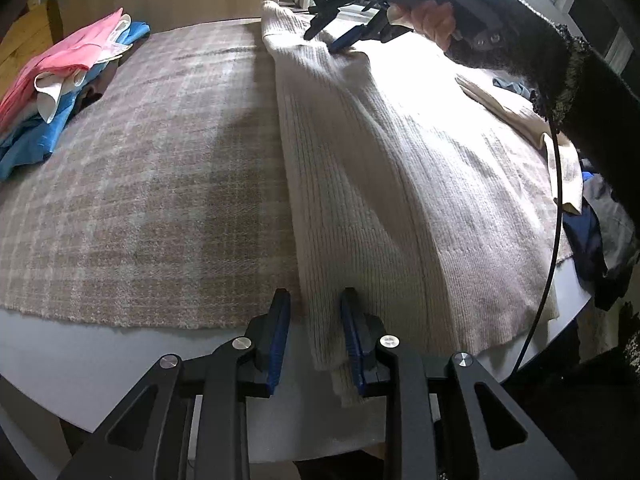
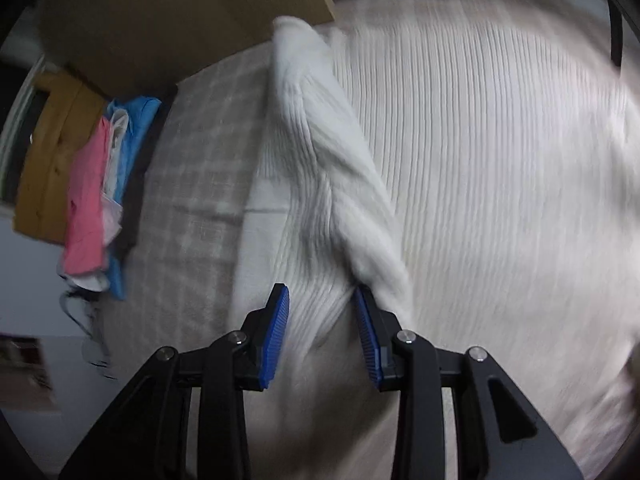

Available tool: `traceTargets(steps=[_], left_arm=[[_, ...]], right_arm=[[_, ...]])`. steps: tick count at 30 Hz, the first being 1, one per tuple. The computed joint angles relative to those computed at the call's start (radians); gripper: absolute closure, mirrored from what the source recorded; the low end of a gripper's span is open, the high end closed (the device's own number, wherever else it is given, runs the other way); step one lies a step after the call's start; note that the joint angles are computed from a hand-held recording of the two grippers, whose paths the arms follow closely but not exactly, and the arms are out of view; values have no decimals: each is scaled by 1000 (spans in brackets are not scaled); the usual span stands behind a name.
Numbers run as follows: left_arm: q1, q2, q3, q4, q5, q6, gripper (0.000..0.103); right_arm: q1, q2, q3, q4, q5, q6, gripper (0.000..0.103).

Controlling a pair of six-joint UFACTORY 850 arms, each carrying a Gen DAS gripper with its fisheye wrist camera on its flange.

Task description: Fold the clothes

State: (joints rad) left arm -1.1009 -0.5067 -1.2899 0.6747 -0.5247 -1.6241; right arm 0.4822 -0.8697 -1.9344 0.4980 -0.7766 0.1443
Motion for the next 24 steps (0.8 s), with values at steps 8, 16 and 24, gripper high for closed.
traceTargets(steps=[8, 16, 24], left_arm=[[-4, -8, -16, -15, -17, 45, 82], [-5, -6, -11, -15, -14, 56, 84], [6, 1, -10, -62, -7, 119, 84]], right_arm=[[-3, -6, 17, 44, 74, -67, 95], [-73, 83, 196, 281, 148, -247, 95], [-87, 171, 228, 259, 154, -319, 81]])
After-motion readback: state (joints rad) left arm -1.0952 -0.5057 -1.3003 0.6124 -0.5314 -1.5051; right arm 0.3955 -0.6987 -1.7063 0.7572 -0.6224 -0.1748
